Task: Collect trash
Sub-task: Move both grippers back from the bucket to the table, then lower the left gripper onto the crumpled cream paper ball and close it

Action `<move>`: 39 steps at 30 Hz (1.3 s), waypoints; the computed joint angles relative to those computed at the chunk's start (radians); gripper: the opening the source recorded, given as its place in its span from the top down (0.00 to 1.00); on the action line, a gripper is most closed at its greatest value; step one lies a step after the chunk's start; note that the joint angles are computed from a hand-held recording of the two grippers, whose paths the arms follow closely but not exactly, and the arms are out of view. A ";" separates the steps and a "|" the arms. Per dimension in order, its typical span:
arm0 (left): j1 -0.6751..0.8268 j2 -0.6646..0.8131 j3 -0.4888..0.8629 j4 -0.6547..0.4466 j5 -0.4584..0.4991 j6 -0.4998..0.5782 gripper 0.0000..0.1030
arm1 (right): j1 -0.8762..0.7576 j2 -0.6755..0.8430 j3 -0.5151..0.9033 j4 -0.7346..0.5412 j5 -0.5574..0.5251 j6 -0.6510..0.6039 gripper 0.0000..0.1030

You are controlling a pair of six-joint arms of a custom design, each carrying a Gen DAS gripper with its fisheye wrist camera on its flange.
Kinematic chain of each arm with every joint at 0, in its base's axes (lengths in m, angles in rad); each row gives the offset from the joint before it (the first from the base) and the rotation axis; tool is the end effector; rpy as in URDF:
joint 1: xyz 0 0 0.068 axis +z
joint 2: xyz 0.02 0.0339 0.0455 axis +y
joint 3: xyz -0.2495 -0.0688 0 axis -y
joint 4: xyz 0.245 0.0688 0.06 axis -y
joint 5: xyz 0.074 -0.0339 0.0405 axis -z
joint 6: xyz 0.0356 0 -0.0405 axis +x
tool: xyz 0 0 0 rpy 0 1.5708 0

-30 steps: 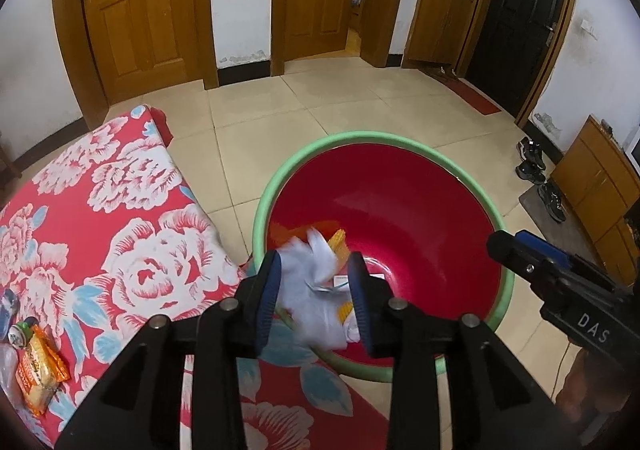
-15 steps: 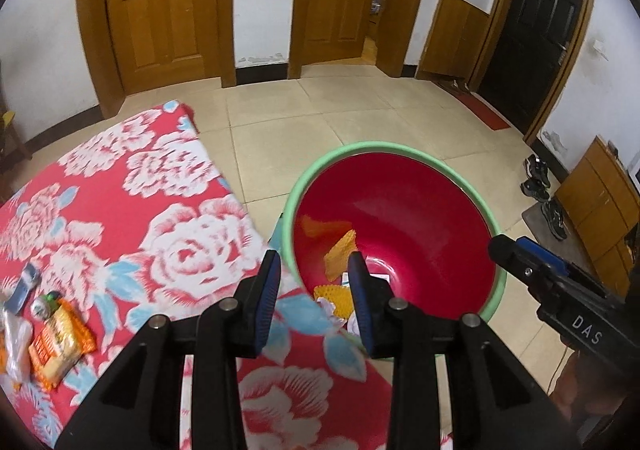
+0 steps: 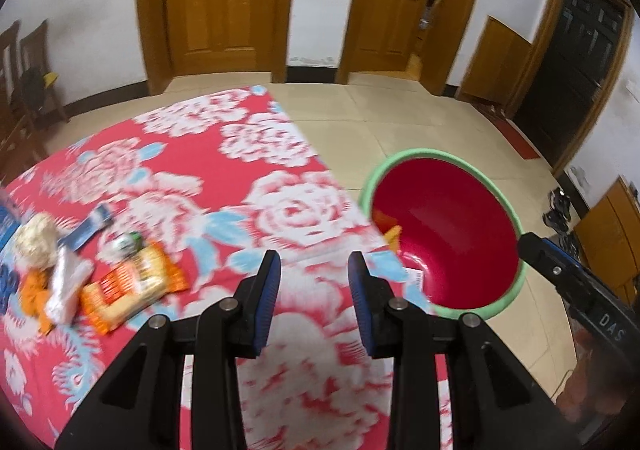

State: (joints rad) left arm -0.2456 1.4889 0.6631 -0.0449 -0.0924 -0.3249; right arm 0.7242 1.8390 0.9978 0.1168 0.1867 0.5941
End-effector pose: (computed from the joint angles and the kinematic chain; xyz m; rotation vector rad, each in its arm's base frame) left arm 0.2727 -0.0650 0.1390 -0.1379 2.4377 -0.1425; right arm 0.2858 0.2440 0.1392 -0.0533 2.3248 0.4689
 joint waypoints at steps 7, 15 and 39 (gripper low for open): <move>0.131 -0.104 -0.084 -0.025 0.020 0.028 0.66 | 0.059 0.036 0.059 -0.029 0.006 -0.001 0.39; 0.306 -0.177 -0.115 -0.080 0.044 0.116 0.64 | 0.117 0.087 0.151 -0.077 0.013 0.004 0.35; 0.748 0.142 0.066 0.053 0.185 0.335 0.48 | 0.202 0.338 0.513 -0.273 0.015 0.008 0.32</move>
